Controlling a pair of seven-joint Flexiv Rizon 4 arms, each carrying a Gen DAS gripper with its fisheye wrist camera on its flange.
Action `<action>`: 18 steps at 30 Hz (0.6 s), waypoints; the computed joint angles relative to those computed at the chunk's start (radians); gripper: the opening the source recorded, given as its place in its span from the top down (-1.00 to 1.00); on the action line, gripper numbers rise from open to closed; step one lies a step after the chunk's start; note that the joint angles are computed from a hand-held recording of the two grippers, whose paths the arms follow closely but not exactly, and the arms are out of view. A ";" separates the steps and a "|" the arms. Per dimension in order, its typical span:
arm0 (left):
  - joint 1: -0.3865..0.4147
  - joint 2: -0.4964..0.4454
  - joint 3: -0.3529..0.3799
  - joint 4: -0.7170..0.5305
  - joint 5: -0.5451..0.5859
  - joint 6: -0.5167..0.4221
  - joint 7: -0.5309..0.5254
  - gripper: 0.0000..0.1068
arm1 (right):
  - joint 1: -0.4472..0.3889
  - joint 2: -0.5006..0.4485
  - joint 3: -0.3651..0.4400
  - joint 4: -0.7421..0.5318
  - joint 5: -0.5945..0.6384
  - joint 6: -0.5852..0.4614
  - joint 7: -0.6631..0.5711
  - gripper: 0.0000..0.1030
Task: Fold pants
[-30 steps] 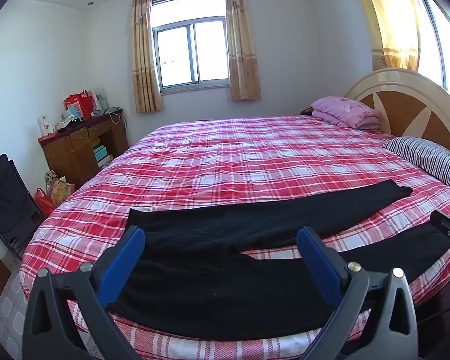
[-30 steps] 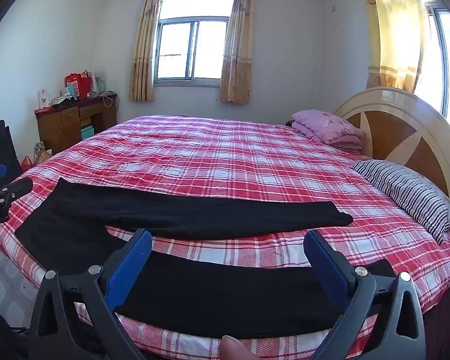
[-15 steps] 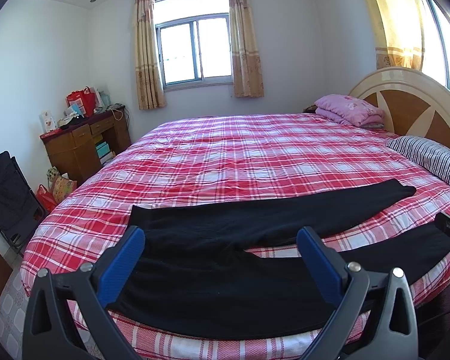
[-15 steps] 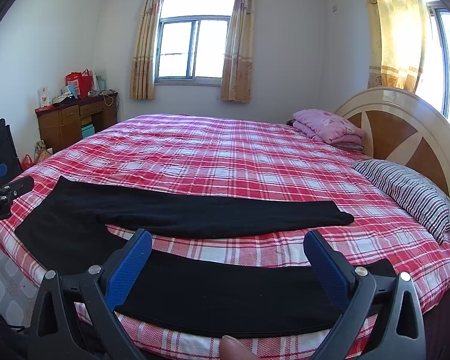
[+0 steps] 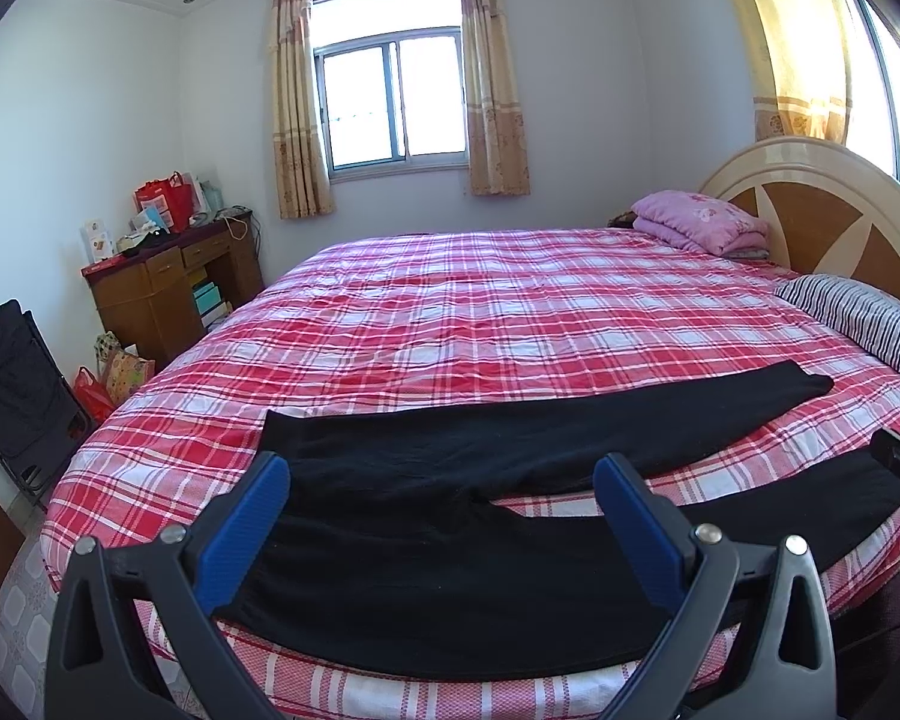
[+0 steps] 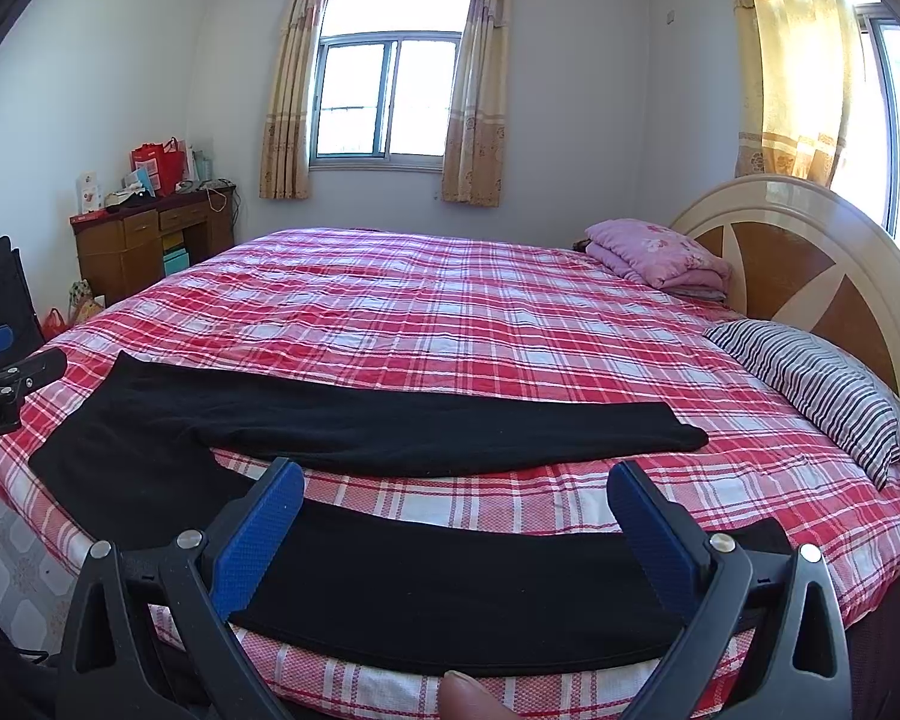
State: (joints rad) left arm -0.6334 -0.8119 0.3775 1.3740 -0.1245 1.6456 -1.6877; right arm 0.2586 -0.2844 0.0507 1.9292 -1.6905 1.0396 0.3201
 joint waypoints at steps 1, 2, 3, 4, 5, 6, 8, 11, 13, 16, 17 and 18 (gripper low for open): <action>0.001 0.000 -0.001 0.000 0.001 0.001 0.000 -0.93 | 0.000 0.000 0.000 0.000 0.000 -0.001 0.000 -0.98; 0.001 0.000 -0.001 0.000 0.001 0.001 -0.001 -0.93 | 0.000 0.001 0.000 0.000 0.001 0.000 -0.001 -0.98; -0.001 0.000 0.001 0.000 0.000 0.000 -0.002 -0.93 | 0.000 0.001 0.000 0.000 0.001 0.000 -0.001 -0.98; -0.001 -0.001 0.002 -0.001 0.000 -0.001 -0.003 -0.93 | 0.000 0.001 0.000 0.000 0.001 0.000 -0.001 -0.98; -0.001 -0.001 0.002 -0.002 0.001 -0.002 -0.004 -0.93 | 0.000 0.001 0.000 0.000 0.002 0.000 -0.002 -0.98; -0.001 -0.001 0.002 -0.003 0.001 -0.004 -0.004 -0.93 | 0.000 0.001 0.000 0.000 0.003 0.000 -0.003 -0.98; 0.003 0.001 -0.001 -0.001 0.003 -0.003 -0.005 -0.93 | 0.000 0.001 0.000 0.001 0.004 0.000 -0.005 -0.98; 0.003 0.002 0.000 -0.002 0.004 -0.004 -0.008 -0.93 | -0.002 0.004 0.000 0.003 0.004 0.002 -0.007 -0.98; 0.002 0.001 0.001 -0.003 0.005 -0.004 -0.010 -0.93 | -0.002 0.004 0.000 0.003 0.004 0.002 -0.008 -0.98; 0.003 0.002 0.001 -0.002 0.007 -0.005 -0.012 -0.93 | -0.002 0.004 0.001 0.003 0.005 0.001 -0.007 -0.98; 0.003 0.001 0.001 -0.002 0.008 -0.004 -0.013 -0.93 | -0.002 0.004 0.001 0.003 0.004 0.001 -0.007 -0.98; 0.003 0.001 0.001 -0.002 0.008 -0.004 -0.013 -0.93 | -0.002 0.004 0.001 0.003 0.004 0.001 -0.007 -0.98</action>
